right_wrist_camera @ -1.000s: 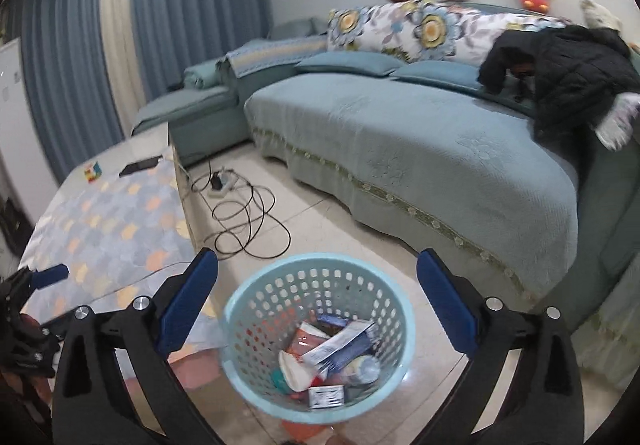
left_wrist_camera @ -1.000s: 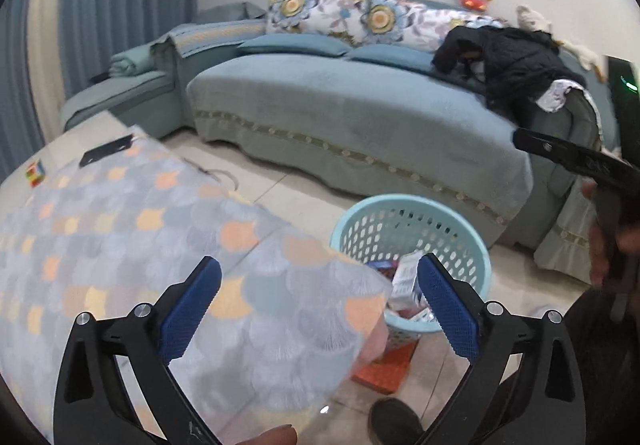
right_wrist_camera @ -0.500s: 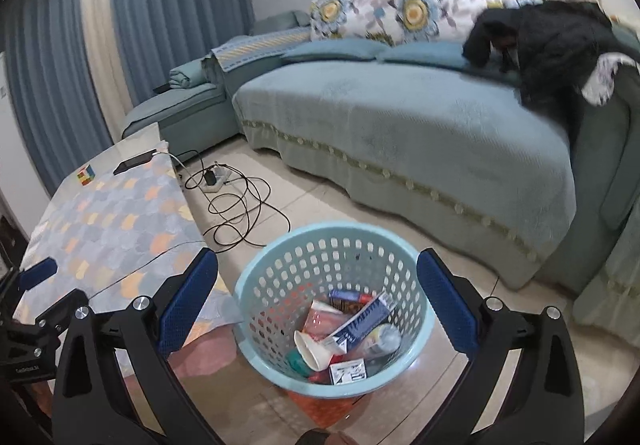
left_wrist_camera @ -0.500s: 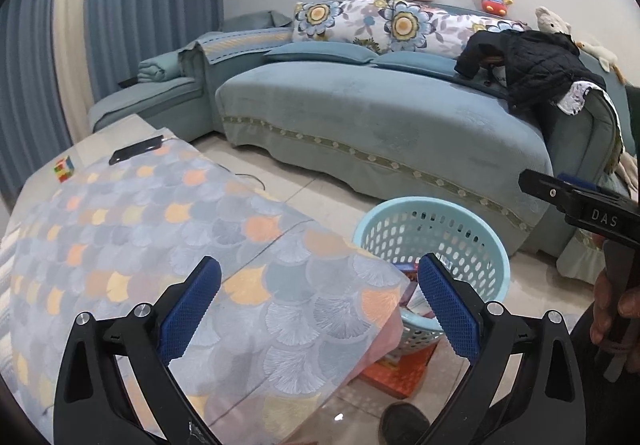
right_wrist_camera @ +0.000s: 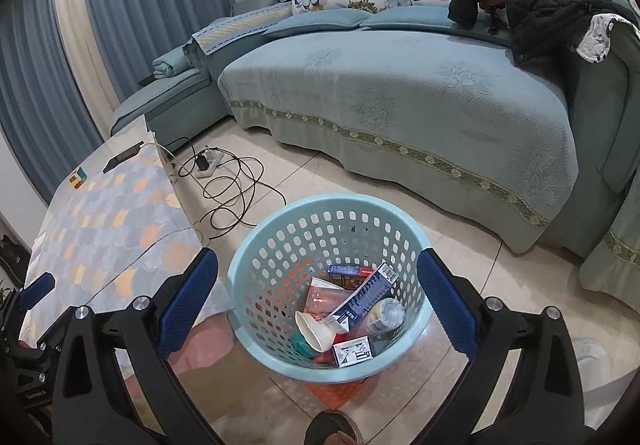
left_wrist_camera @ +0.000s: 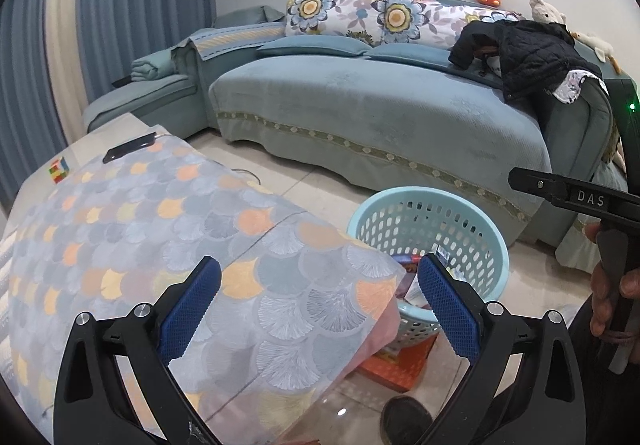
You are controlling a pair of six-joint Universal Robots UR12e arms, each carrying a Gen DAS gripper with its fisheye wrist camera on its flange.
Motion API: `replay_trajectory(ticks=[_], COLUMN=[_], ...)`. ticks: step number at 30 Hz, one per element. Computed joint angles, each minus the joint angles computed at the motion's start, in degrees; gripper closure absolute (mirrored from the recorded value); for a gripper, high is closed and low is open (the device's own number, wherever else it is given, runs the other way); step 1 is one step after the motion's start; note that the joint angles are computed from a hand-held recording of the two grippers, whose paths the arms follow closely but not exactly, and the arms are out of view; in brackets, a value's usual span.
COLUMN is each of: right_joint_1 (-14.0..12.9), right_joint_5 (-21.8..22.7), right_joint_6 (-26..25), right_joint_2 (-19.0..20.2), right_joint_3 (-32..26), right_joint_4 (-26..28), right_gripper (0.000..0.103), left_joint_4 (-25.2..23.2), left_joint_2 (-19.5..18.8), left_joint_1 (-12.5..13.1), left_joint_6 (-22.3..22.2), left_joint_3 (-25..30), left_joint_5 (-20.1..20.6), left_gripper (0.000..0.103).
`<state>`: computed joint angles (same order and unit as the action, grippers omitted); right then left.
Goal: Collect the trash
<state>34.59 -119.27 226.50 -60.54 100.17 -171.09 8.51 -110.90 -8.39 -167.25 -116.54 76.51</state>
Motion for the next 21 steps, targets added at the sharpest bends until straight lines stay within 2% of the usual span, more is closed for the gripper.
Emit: replay_trajectory(ticks=[6, 14, 21], right_joint_1=[0.0, 0.1, 0.4], right_joint_5=[0.2, -0.1, -1.2], right_joint_6=[-0.2, -0.9, -1.3], right_joint_2=[0.2, 0.4, 0.6], right_joint_3=[-0.3, -0.7, -1.0], right_joint_4=[0.6, 1.3, 2.0], right_gripper=[0.008, 0.008, 0.008], left_joint_4=[-0.1, 2.2, 2.4], left_joint_2=[0.0, -0.2, -0.2], left_joint_1=[-0.1, -0.1, -0.7], left_joint_6=[-0.3, -3.3, -0.5], left_joint_3=[0.0, -0.3, -0.5], left_joint_5=[0.0, 0.3, 1.4], left_gripper=[0.008, 0.008, 0.008])
